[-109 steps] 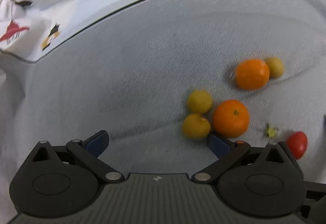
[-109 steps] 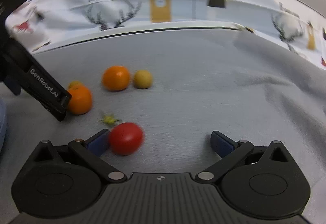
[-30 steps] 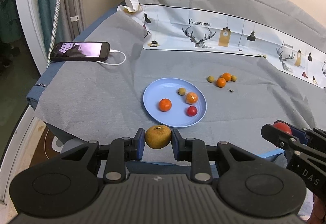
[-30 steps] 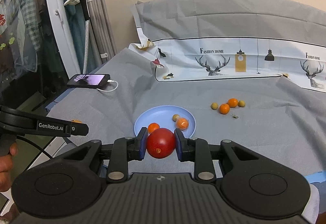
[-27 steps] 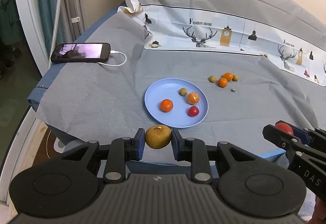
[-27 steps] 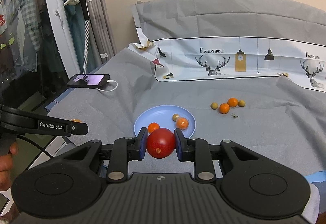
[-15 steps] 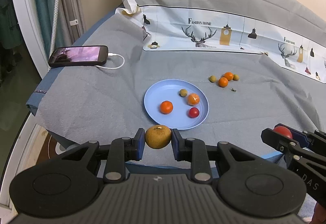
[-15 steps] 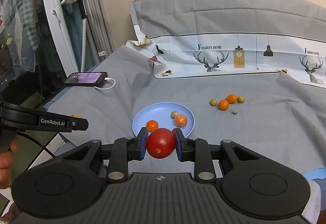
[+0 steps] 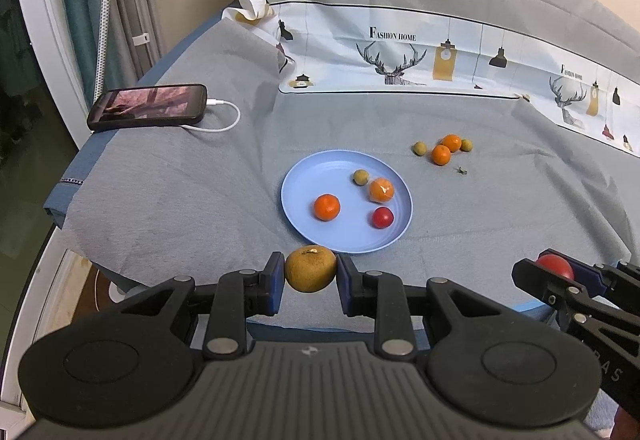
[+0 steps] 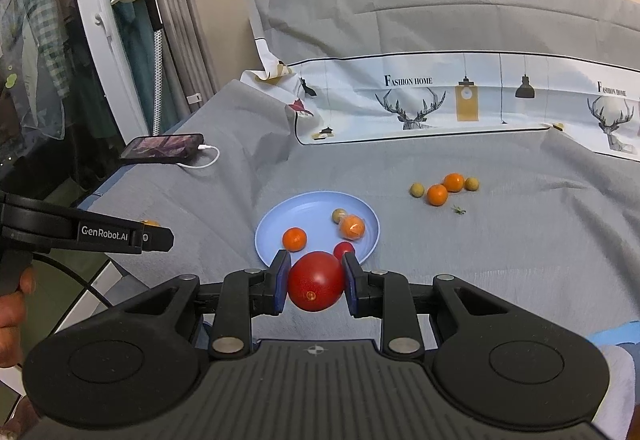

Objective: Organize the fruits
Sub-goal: 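Carry the brownish fruit with the left tool toward the plate while the right tool carries the tomato, then open both tools to release the brownish fruit and tomato onto the plate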

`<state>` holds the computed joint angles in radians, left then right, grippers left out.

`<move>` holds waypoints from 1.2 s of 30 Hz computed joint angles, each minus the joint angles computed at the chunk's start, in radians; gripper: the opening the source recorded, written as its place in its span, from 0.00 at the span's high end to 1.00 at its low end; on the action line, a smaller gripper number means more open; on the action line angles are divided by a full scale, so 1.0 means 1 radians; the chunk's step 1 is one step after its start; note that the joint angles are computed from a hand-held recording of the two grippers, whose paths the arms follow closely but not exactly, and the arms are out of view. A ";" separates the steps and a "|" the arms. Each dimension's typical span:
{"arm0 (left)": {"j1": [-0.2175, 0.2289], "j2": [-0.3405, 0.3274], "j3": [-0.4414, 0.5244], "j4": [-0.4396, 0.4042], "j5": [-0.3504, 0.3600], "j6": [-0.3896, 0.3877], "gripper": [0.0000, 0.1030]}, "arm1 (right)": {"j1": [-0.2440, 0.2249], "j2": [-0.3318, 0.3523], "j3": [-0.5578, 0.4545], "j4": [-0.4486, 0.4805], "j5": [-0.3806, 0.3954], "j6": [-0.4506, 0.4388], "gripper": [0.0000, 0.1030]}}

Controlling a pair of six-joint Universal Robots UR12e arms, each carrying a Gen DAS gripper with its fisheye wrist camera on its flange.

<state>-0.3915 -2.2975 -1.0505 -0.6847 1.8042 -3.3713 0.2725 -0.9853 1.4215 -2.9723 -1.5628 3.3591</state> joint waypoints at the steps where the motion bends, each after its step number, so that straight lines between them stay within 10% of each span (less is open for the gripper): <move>1: 0.000 -0.002 0.004 -0.004 -0.001 0.001 0.70 | 0.000 0.001 -0.001 0.003 0.001 0.001 0.72; 20: 0.015 -0.097 0.157 -0.141 -0.013 -0.006 0.70 | -0.015 0.054 -0.078 0.103 0.003 0.034 0.72; 36: 0.040 -0.375 0.609 -0.375 -0.015 0.030 0.70 | -0.030 0.249 -0.358 0.269 0.032 -0.014 0.72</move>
